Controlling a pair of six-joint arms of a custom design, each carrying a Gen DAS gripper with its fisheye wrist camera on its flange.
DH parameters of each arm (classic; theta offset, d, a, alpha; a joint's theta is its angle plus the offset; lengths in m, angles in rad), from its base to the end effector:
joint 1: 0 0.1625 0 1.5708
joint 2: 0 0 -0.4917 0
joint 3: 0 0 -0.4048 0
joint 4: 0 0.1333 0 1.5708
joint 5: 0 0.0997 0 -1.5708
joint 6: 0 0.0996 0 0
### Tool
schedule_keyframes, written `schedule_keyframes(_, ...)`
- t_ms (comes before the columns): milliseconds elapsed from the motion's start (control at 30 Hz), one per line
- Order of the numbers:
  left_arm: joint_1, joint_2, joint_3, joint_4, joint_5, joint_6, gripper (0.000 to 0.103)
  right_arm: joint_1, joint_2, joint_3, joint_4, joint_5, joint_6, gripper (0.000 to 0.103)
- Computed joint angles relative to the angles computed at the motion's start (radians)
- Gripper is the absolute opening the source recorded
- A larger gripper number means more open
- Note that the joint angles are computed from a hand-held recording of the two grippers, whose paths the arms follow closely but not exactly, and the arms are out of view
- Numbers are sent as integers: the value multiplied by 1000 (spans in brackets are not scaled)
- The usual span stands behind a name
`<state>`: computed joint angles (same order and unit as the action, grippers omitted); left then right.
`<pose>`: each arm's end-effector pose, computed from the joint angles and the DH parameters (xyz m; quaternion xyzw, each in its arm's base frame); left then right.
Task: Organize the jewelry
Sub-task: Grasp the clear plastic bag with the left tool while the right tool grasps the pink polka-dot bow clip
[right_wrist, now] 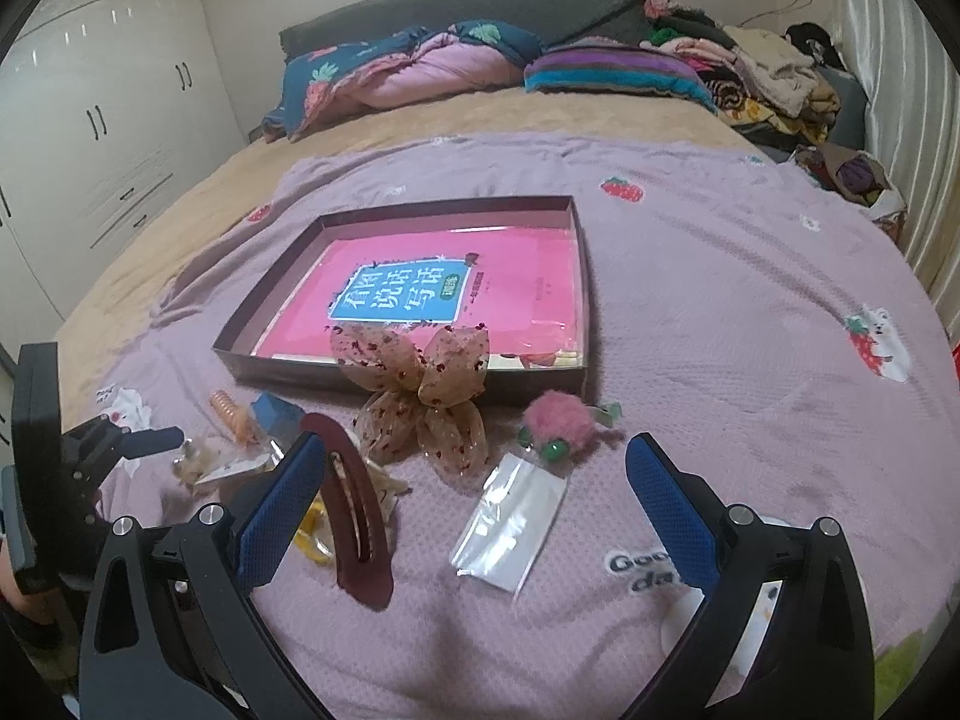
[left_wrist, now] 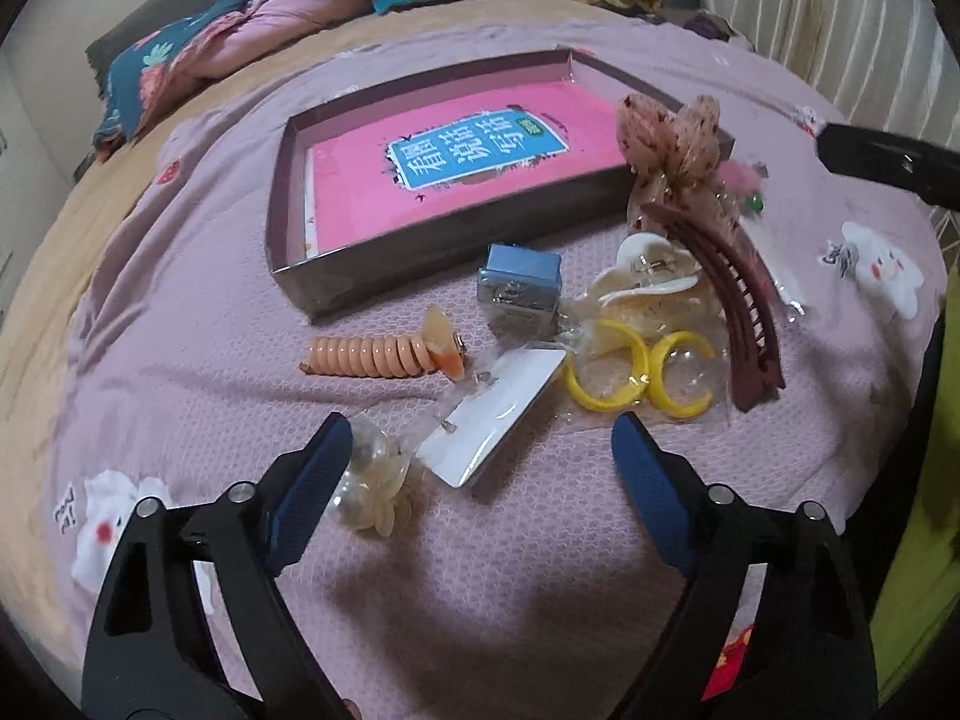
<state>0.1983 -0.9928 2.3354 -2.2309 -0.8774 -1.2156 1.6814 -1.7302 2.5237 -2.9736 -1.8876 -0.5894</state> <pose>-0.3428 -0.2698 0.0577 0.1828 0.8746 -0.2220 0.3903 0.1394 -0.3284 0.3389 0.2786 -0.9011 0.2521 0.2164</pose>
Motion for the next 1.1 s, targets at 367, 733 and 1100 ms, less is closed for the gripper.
schedule_keyframes(367,47,-8,22,-116,-48,112,53,31,195,-39,-122,-40,24,99)
schedule_keyframes(733,45,-43,53,-194,-33,107,11,22,257,-72,-99,7,25,42)
schedule_keyframes(1100,18,-98,64,-200,-18,72,2,-7,178,-52,-104,109,-3,7)
